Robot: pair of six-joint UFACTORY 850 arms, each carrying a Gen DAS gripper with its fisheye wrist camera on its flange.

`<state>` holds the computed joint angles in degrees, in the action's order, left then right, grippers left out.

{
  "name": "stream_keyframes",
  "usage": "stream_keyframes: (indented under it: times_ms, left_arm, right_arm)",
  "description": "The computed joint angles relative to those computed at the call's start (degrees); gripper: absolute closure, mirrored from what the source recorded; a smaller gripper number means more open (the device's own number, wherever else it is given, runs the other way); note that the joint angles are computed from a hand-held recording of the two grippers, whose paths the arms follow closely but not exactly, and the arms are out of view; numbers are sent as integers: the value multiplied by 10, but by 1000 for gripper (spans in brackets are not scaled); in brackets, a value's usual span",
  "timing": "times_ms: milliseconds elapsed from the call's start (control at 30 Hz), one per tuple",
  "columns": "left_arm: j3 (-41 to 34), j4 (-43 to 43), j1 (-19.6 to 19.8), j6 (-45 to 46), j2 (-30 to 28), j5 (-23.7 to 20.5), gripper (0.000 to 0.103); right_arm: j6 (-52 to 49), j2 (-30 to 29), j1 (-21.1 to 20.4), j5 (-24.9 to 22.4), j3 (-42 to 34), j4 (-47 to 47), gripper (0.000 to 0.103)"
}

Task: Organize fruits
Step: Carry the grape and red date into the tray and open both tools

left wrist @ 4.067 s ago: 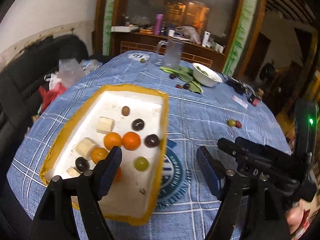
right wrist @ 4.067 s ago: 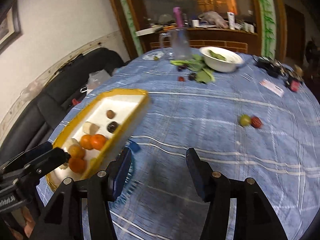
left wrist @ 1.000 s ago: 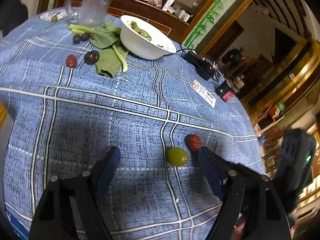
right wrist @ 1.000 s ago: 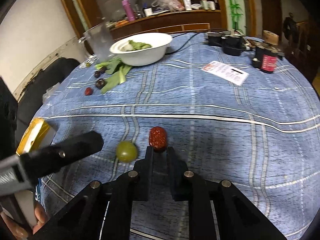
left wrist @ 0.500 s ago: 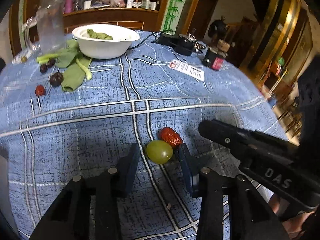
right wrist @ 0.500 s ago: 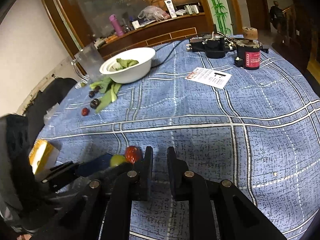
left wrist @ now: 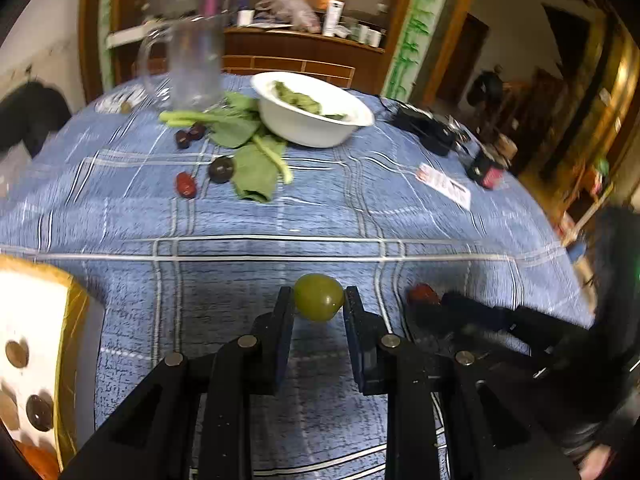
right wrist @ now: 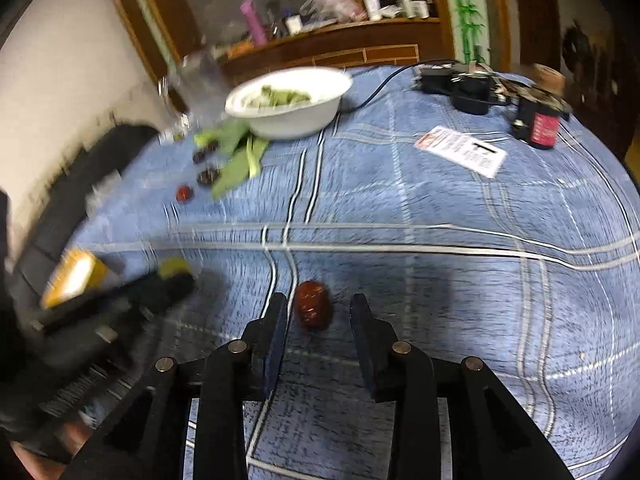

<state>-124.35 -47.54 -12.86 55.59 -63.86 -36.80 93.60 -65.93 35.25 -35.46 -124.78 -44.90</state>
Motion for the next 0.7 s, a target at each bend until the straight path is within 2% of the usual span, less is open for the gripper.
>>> stream_keyframes:
  times_ms: [67, 133, 333, 500, 600, 700]
  left_arm:
    - [-26, 2, 5, -23, -14, -19, 79]
    - [-33, -6, 7, -26, -18, -25, 79]
    - [-11, -58, 12, 8, -1, -22, 79]
    - [82, -187, 25, 130, 58, -6, 79]
    - [148, -232, 46, 174, 105, -21, 79]
    - [218, -263, 72, 230, 155, -11, 79]
  right_arm:
    - [-71, -54, 5, -75, -98, 36, 69]
    - [-101, -78, 7, -109, -145, 57, 83]
    - [6, 8, 23, -82, -15, -8, 83]
    - [89, 83, 53, -91, 83, -70, 82]
    - [93, 104, 72, -105, 98, -91, 82]
    - [72, 97, 86, -108, 68, -102, 82]
